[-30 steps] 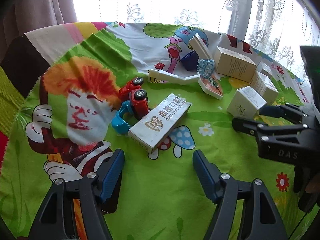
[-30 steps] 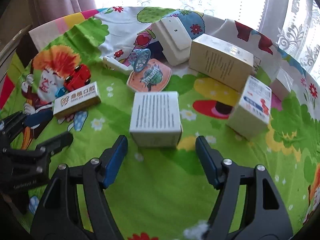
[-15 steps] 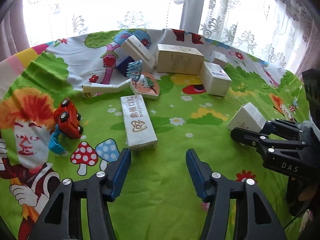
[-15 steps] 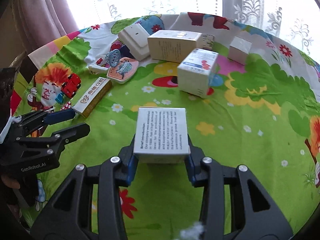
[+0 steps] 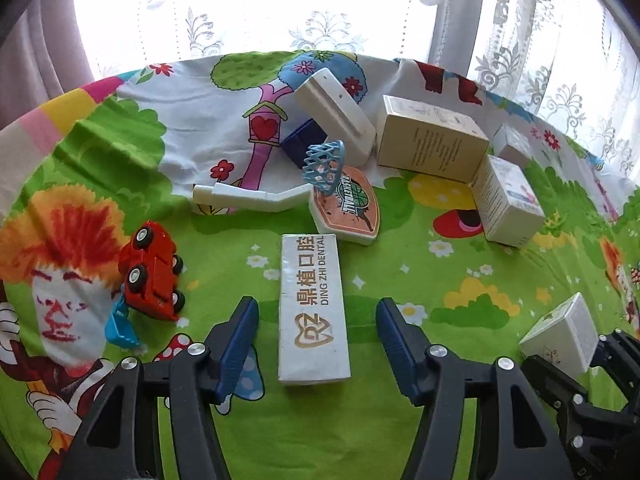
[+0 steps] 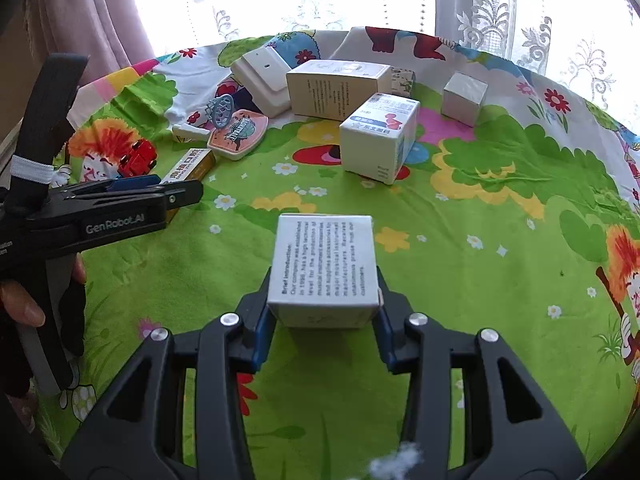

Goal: Organize rigid objects
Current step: 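Grasp the DING ZHI DENTAL box with the left tool while the right tool grasps a white box, then carry the dental box and white box over to the storage box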

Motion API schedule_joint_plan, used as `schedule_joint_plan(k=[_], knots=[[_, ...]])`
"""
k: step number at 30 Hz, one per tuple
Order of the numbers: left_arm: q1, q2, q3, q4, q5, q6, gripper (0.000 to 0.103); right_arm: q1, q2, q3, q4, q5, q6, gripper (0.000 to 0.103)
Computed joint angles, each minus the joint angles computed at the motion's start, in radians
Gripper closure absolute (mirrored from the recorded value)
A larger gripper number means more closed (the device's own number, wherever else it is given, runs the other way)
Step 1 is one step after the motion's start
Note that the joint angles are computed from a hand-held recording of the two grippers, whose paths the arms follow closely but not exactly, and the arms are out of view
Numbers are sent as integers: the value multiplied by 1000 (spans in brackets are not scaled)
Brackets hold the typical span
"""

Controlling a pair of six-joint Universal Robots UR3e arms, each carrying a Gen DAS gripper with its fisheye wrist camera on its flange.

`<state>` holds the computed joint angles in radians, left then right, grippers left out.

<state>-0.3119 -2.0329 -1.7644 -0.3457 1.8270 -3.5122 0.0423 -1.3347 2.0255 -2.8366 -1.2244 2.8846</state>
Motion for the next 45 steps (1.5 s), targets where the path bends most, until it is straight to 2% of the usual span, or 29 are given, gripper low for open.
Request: schedule_joint_plan(k=[2, 5, 7, 9, 11, 12, 13, 17, 19, 20, 21, 22, 23, 28, 31, 35, 41, 45], knots=[[-17, -16, -1, 33, 36, -21, 40, 1, 0, 0, 0, -2, -2, 55], [-9, -2, -29, 48, 32, -33, 40, -6, -2, 4, 0, 11, -6, 54], [-10, -1, -23, 30, 45, -40, 35, -7, 0, 3, 2, 11, -10, 54], [-2, -7, 3, -24, 56, -84, 13, 3, 1, -1, 7, 6, -24, 46], [19, -2, 7, -54, 36, -102, 2, 32, 12, -18, 15, -22, -45, 37], [20, -7, 21, -72, 33, -99, 0, 56, 19, -27, 10, -58, -51, 36], [19, -8, 27, -80, 35, -101, 0, 72, 24, -29, -4, -86, -50, 36], [24, -3, 31, -95, 29, -101, 0, 36, 22, -19, -3, -47, -39, 37], [25, 2, 22, -86, 30, -98, 1, 49, 28, -19, -29, -84, -14, 47], [21, 8, 12, -71, 29, -91, 8, 49, 27, -15, -40, -98, 1, 56], [14, 6, 3, -33, 35, -75, 34, 38, 22, -8, -43, -88, 10, 58], [2, 17, -23, 7, 38, -54, 50, 25, 19, -4, -40, -70, 14, 58], [-10, 29, -41, 24, 33, -35, 71, 21, 18, -3, -41, -69, 22, 58], [-50, 114, -172, 79, 32, -68, 71, 49, 25, -13, -50, -118, 25, 58], [-76, 214, -310, 122, 42, -153, 71, 42, 24, -7, -55, -113, 22, 58], [-175, 326, -441, 121, 134, -279, 71, 50, 25, -8, -60, -132, 17, 58], [-299, 491, -580, 32, 260, -409, 71, 74, -48, 77, -77, -138, 15, 58], [-339, 622, -664, -67, 275, -492, 71, 113, -185, 226, -91, -100, 14, 58]])
